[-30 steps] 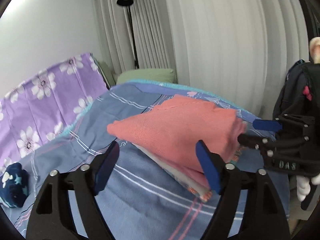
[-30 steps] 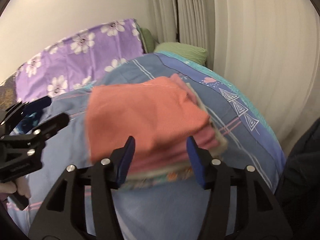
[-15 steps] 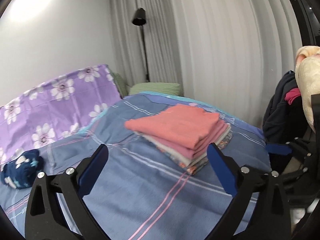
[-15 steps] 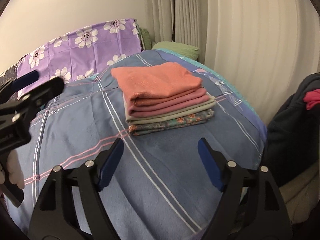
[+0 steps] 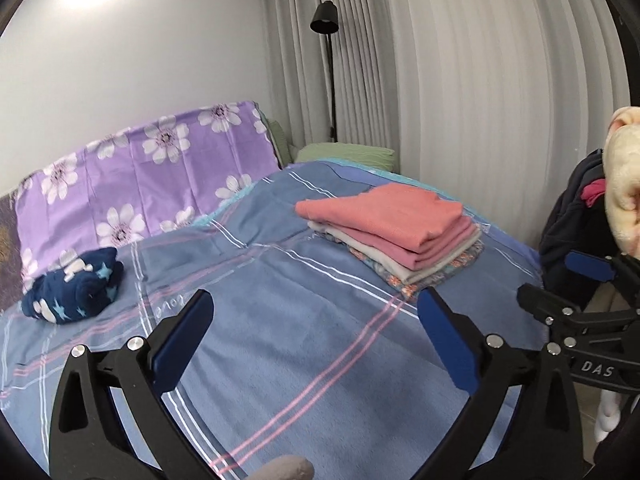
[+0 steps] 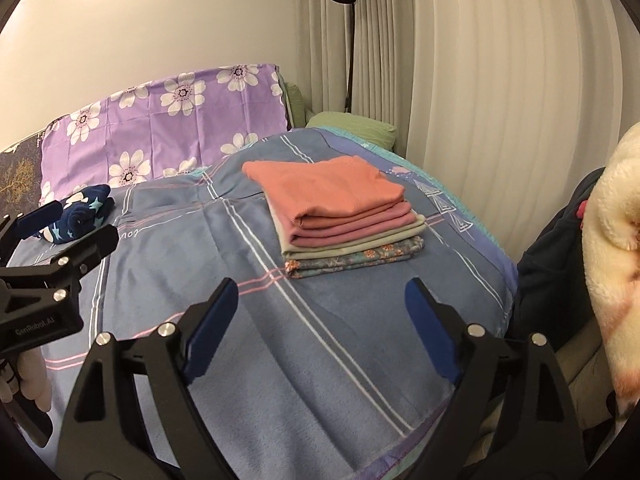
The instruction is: Fold small clothes
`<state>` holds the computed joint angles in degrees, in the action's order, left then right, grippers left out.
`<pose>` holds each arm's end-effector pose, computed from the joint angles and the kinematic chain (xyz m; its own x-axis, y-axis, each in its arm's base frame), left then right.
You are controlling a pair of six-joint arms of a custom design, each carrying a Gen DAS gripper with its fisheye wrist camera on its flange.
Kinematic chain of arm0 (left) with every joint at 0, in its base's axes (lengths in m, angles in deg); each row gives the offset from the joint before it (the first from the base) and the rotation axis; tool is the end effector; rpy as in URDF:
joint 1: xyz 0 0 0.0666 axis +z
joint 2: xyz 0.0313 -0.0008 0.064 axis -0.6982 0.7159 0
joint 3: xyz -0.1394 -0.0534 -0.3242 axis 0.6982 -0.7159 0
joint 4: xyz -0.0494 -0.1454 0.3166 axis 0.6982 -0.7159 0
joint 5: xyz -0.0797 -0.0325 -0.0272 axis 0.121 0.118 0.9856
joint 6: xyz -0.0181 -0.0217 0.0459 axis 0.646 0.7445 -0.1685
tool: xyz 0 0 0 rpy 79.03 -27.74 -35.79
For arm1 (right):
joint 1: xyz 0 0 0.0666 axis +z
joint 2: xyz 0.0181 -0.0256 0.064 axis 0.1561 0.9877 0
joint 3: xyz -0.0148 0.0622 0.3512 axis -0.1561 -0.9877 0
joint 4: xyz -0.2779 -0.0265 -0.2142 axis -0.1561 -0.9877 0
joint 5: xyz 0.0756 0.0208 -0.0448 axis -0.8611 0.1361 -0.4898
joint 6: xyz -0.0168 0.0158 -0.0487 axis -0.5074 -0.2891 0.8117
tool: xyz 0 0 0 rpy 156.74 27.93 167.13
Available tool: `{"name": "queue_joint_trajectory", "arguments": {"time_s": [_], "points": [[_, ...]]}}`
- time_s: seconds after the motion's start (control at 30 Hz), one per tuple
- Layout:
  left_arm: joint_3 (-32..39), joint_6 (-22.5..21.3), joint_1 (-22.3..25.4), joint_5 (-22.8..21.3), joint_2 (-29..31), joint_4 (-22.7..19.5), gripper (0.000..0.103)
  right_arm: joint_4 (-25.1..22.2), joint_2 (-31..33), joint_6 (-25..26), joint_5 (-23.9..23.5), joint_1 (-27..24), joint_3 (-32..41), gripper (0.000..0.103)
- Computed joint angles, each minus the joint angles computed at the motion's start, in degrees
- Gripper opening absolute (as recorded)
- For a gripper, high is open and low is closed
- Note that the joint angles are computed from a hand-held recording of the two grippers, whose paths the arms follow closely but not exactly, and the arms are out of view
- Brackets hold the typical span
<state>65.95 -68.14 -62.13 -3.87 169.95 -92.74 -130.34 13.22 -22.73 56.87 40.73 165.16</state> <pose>0.5123 -0.1661 0.4809 -0.3815 0.2531 -0.8890 0.3690 0.9235 0.1045 0.4344 0.2439 0.4749 -0.5001 0.1166 -0.8581 0.1978 0.9801 0.0178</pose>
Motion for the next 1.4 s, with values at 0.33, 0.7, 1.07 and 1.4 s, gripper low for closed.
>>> {"name": "queue_joint_trajectory", "arguments": {"time_s": [0.33, 0.7, 1.07, 1.4], "points": [[-1.14, -0.05, 0.14, 1.31, -0.61, -2.77, 0.102, -1.21, 0.51, -0.92, 1.16, 0.91, 0.79, 0.088], [-0.78, -1.4, -0.03, 0.02, -0.01, -3.58, 0.102, -1.72, 1.67, -2.42, -0.17, 0.05, 1.32, 0.088], [0.26, -2.35, -0.61, -0.04, 1.28, -4.79, 0.102, -1.38, 2.17, -3.37, -0.88, -1.42, 1.13, 0.088], [0.86, -2.78, -0.91, 1.42, 2.1, -5.42, 0.102, -1.29, 2.35, -3.67, -1.23, -1.88, 1.12, 0.088]]}}
